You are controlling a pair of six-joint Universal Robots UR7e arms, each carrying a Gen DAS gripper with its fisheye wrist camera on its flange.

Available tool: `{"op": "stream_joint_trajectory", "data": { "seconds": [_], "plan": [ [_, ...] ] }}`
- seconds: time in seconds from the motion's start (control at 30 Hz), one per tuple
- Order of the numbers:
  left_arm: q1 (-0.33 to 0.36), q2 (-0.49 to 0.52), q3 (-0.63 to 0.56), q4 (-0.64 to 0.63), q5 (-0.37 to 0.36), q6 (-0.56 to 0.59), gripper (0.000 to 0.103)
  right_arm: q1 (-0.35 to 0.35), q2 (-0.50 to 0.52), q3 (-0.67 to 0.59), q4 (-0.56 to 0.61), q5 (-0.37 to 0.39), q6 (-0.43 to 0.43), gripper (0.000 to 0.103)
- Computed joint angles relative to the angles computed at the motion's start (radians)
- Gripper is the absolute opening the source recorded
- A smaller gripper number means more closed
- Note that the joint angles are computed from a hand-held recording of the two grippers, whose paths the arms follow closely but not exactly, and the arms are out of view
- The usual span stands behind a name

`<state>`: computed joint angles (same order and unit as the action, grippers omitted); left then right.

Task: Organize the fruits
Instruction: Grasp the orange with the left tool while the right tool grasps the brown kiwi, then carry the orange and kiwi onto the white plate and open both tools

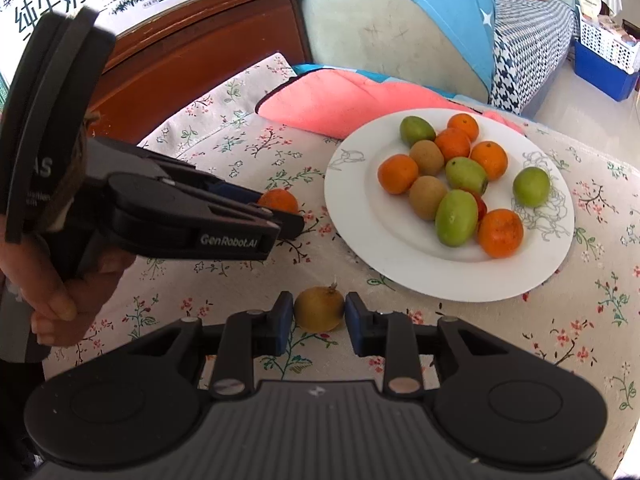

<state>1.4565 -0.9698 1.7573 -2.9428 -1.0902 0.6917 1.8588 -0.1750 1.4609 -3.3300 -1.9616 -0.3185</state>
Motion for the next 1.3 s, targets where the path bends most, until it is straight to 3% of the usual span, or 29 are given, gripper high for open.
{"op": "stream_joint_trajectory", "data": {
  "seconds": [0.37,0.43,0.5,0.67,1.07,1.3],
  "plan": [
    [-0.003,0.002,0.003,-0.014,0.006,0.002,0.029,0.0,0.005,-0.006,0.016,0.003,0.005,0.037],
    [-0.005,0.002,0.008,-0.024,0.01,0.004,0.029,0.002,0.011,-0.009,0.011,-0.005,-0.004,0.036],
    [-0.007,0.002,0.013,-0.042,0.009,0.006,0.029,0.007,0.017,-0.015,0.005,-0.021,-0.027,0.029],
    [-0.014,-0.01,0.017,-0.052,-0.012,0.001,0.028,0.006,0.004,-0.006,0.004,-0.007,-0.028,0.028],
    [-0.046,-0.044,0.008,-0.056,-0.097,-0.027,0.028,0.006,-0.096,0.063,-0.184,-0.01,-0.047,0.028],
    [-0.057,-0.029,-0.004,-0.031,-0.104,-0.048,0.028,-0.023,-0.124,0.064,-0.238,-0.042,-0.017,0.028]
  ]
}}
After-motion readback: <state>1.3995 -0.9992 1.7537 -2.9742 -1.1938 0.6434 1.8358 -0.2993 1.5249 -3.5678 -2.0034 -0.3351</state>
